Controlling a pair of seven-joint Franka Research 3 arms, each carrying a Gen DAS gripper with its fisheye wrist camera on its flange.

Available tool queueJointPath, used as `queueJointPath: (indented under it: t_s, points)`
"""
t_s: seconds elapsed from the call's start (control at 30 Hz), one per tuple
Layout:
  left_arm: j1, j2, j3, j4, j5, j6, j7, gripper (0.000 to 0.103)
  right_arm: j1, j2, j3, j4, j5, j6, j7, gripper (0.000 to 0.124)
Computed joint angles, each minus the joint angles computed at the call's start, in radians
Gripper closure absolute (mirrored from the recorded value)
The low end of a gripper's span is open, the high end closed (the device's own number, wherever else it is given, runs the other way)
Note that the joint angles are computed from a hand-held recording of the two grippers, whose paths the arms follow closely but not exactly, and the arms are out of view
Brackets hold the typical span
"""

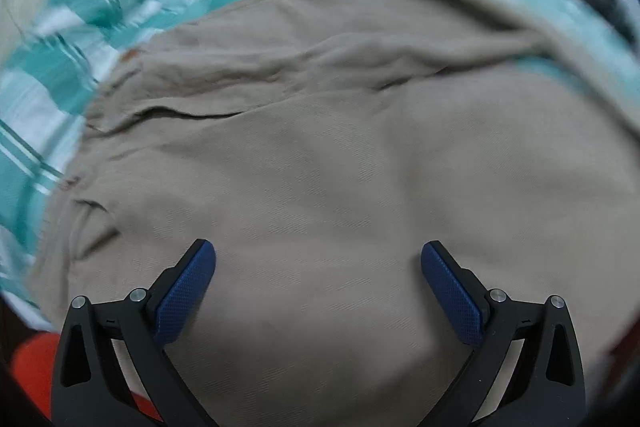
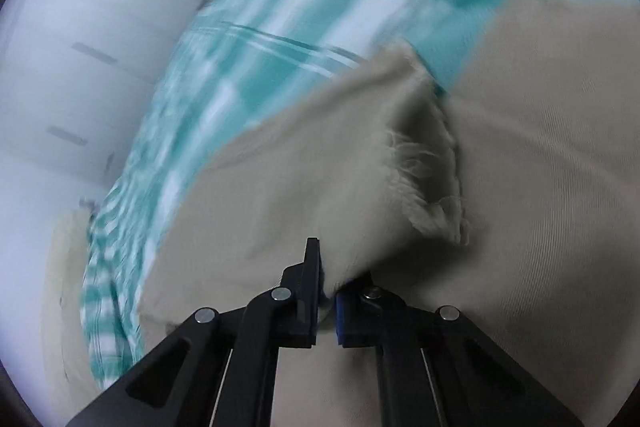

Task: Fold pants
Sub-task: 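Grasp the frayed trouser leg hem with the right gripper and lift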

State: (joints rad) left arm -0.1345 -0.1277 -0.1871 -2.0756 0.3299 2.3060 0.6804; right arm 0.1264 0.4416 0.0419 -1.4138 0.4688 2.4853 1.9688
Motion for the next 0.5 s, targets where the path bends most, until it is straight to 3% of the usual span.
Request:
queueJointPath:
  t_s: [0.07,0.17,0.3,0.5]
  points:
    - [-0.017,-0.069,0.051,-0.092,-0.215,0.233,0.064,0.001,-0.051,-0.032,0.057,0.002,0.094,0.024,-0.169,0.118]
    - [-0.059,-0.052,0.103,-0.086,-0.477,0.39,0.178,0.001,-0.112,-0.112,0.115,0.003,0.26,-0.009,-0.449,0.118]
    - [-0.095,0.055,0.139,0.03,-0.835,0.46,0.42,0.001,-0.152,-0.257,0.118,-0.057,0.455,-0.077,-0.711,0.118]
    - [-0.005,0.187,0.094,0.198,-0.907,0.417,0.429,0.001,-0.126,-0.431,0.049,-0.191,0.633,-0.14,-0.896,0.118]
